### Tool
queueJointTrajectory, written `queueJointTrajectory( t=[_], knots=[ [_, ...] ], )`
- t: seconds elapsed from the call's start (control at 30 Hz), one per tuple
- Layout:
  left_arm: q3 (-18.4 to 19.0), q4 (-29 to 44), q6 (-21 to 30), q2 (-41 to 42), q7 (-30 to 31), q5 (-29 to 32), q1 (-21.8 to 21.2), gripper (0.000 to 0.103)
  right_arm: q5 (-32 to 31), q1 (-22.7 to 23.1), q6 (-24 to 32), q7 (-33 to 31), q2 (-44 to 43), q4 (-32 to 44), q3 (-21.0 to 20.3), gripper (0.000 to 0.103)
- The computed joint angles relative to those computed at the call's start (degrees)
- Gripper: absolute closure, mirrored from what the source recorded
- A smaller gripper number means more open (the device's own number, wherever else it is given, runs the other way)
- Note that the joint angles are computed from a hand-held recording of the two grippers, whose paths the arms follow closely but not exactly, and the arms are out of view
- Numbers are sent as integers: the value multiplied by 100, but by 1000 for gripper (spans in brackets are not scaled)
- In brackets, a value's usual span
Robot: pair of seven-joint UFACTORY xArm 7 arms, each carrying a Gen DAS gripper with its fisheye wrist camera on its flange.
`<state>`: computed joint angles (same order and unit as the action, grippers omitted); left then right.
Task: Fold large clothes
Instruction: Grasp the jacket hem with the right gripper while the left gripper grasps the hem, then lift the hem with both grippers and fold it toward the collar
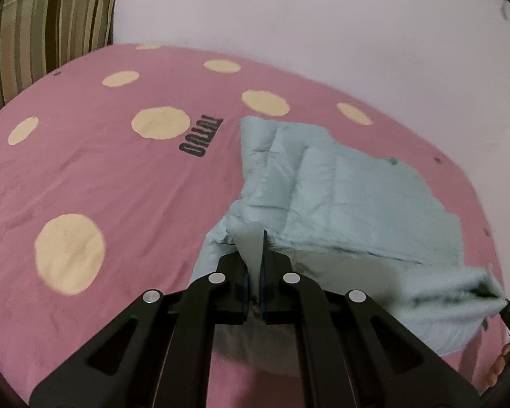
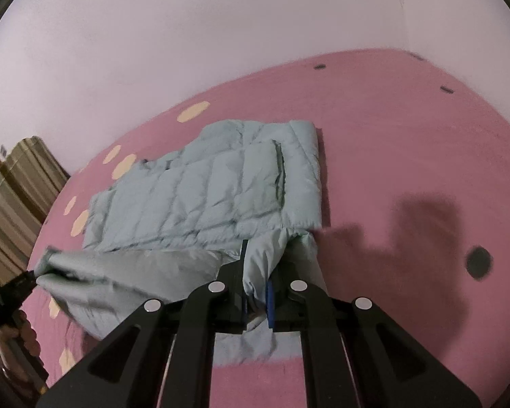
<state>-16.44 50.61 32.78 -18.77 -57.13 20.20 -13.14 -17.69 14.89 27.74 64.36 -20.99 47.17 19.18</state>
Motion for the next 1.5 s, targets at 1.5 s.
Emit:
queueJointTrajectory(
  t=[1.5],
  knots=[
    [1724,4776,707,4551,946,504,-1161,96,138,564,209,-1458,3853,3705,-1626,95]
  ],
)
